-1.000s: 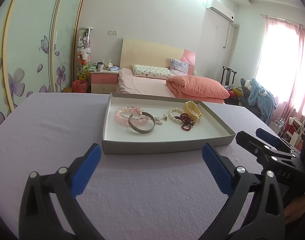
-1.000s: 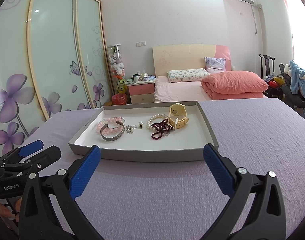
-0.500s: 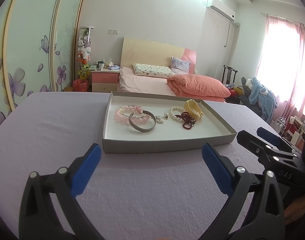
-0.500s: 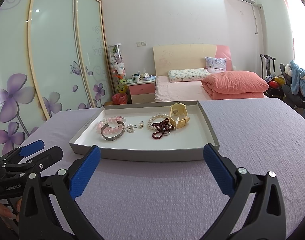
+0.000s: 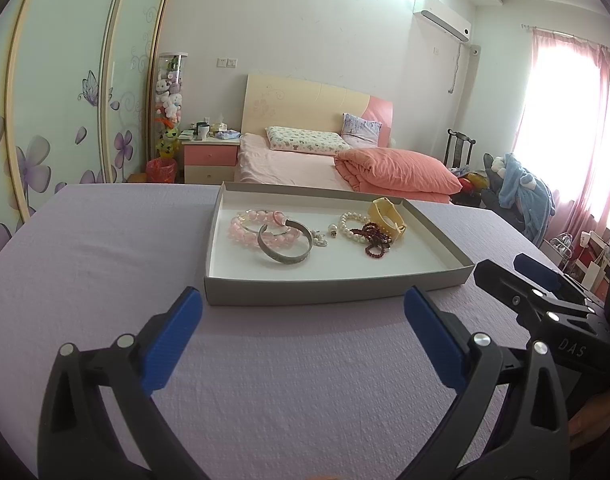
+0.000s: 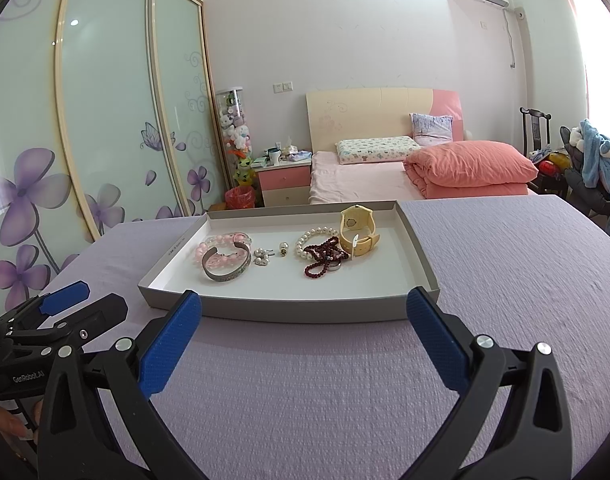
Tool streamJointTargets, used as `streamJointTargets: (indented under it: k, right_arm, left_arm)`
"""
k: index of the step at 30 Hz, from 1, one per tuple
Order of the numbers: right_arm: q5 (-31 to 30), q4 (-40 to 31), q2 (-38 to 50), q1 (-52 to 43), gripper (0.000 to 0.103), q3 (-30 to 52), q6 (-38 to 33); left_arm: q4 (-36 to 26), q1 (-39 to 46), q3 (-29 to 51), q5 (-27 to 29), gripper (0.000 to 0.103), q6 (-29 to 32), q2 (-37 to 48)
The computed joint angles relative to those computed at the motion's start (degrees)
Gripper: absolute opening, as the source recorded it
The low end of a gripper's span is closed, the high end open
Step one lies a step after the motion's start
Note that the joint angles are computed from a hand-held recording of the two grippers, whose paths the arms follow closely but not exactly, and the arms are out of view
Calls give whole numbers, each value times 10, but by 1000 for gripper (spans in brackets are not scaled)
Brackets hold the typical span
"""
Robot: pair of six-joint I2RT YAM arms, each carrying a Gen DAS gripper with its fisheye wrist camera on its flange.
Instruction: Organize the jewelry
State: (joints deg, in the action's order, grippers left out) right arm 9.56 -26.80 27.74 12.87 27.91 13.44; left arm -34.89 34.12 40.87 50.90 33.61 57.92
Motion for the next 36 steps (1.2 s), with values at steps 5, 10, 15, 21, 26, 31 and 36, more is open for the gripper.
streamJointTargets:
  k: [5,10,15,21,26,31,36]
  right_arm:
    - [1,0,0,2,102,0,1]
    - [1,-1,0,2,102,0,2]
    - [0,0,0,1,102,0,1]
    - [-1,-1,0,0,102,1,1]
    - [0,-1,1,1,102,1,1]
    - [0,-1,1,1,102,1,1]
    - [4,2,3,5,102,1,3]
  left_arm:
    - [19,-5,-6,-8,101,-11,2]
    - [22,-2,-11,-8,101,-10,0]
    - [16,-5,-9,-11,101,-11,-4]
    - [19,-5,-9,-14,101,-16,-6]
    - [21,-4,-11,-13,101,-16,-6]
    - [18,-2,-9,-13,101,-13,-4]
    - [13,-1,-2,-14,101,-14,1]
